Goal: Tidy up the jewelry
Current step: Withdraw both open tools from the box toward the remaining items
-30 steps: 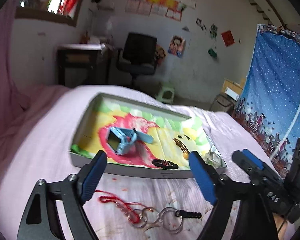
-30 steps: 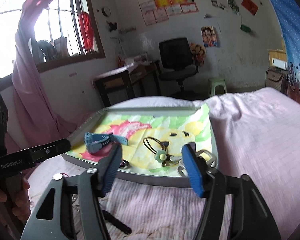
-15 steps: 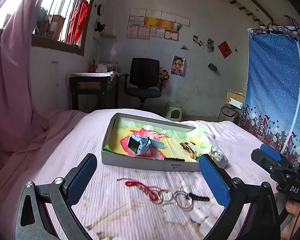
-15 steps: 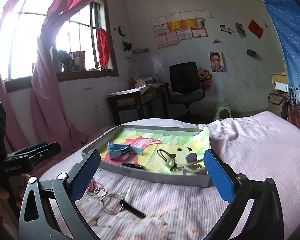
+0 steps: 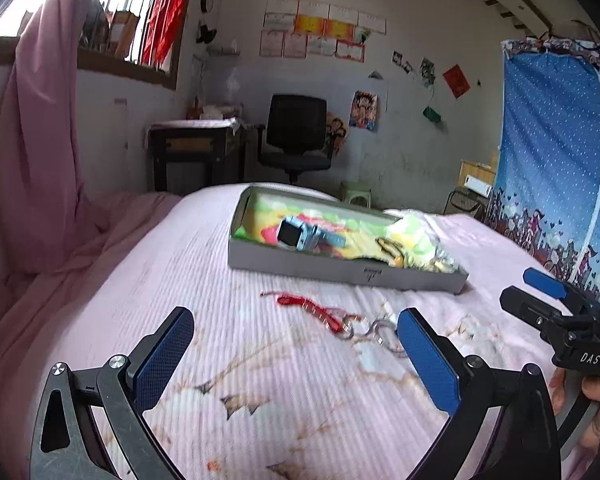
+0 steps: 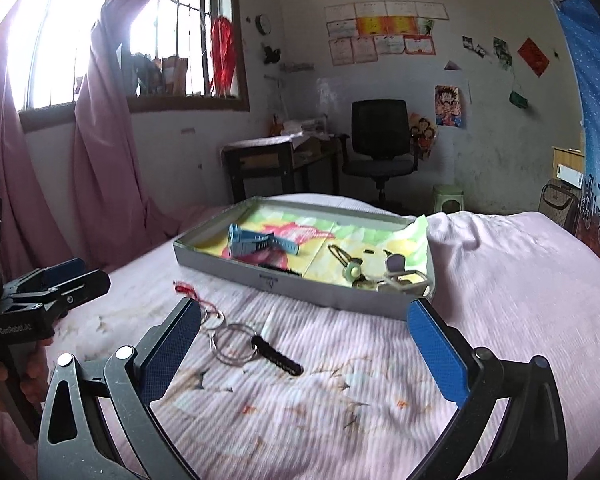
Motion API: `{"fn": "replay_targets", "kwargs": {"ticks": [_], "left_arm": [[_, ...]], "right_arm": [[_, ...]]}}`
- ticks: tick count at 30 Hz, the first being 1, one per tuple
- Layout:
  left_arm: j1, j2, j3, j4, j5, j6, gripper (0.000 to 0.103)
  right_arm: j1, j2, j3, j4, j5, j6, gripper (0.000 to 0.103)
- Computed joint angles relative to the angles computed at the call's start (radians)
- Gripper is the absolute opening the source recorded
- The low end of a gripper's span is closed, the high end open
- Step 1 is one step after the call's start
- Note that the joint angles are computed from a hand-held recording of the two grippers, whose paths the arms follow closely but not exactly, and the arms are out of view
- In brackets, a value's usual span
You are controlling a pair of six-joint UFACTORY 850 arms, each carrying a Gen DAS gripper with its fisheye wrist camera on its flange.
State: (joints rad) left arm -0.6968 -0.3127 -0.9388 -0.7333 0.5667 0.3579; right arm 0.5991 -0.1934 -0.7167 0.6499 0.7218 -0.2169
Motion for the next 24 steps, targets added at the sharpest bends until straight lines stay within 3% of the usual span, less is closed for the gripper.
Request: {"fn": "replay_targets", "kwargs": {"ticks": [15, 24], "left_arm": [[0.027, -0.063, -0.051, -0.078, -0.128, 0.085, 0.103], [0.053, -0.082, -0.079, 0.016, -0.198, -0.006, 0.102]], "right_arm": [[-0.03, -0.088, -0.09, 0.092, -0.204, -0.098, 0.102], [-0.031, -0.131, -0.142, 0.165, -0.265, -0.199, 0.101]]}}
